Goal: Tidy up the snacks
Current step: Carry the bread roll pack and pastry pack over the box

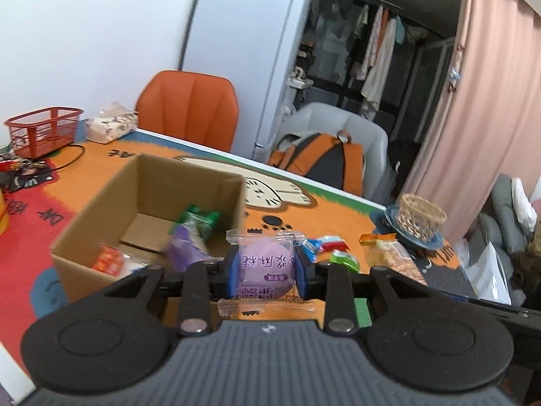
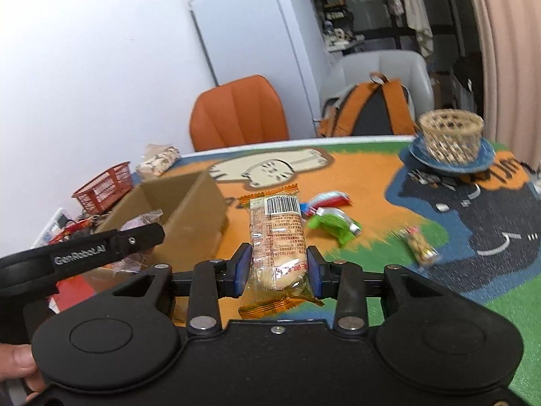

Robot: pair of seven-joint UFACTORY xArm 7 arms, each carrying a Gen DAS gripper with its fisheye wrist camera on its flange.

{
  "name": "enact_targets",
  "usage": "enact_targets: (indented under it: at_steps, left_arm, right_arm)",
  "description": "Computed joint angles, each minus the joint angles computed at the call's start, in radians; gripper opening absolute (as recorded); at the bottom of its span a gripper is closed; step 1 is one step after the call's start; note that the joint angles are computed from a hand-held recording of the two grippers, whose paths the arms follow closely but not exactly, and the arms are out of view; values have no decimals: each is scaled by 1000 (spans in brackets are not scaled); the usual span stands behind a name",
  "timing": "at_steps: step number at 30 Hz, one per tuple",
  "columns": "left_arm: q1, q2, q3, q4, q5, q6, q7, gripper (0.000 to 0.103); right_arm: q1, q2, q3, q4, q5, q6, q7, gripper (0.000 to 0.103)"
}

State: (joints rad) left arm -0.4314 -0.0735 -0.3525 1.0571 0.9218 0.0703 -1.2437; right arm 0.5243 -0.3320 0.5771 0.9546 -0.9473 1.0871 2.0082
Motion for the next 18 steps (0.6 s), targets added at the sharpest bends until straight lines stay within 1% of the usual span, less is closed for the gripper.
enact_targets:
  at_steps: [1, 3, 6, 8, 11, 14, 18]
  left_arm:
    - [5, -11, 8, -13, -5, -11, -1, 31]
    - [18, -36, 21, -44, -47, -33, 29, 31]
    - [63, -56, 11, -72, -82, -46, 54, 31]
    - [74, -59, 18, -86, -140, -47, 103, 31]
    - [113, -58, 6, -93, -178, -46, 139, 31]
    - [122, -45, 14, -94, -250, -50, 204, 31]
    - [122, -22, 25, -86, -315, -55, 273, 31]
  right_arm:
    - [-3, 19, 8, 25, -11, 12, -13, 36]
    - [1, 57, 14, 67, -34, 29, -27, 36]
    - [25, 113, 2, 120, -72, 44, -41, 36]
    - [44, 150, -18, 152, -93, 35, -47, 36]
    - [73, 203, -53, 192, -124, 16, -65, 36]
    - [101, 247, -94, 223, -139, -6, -72, 36]
    - [135, 280, -145, 246, -150, -30, -66, 36]
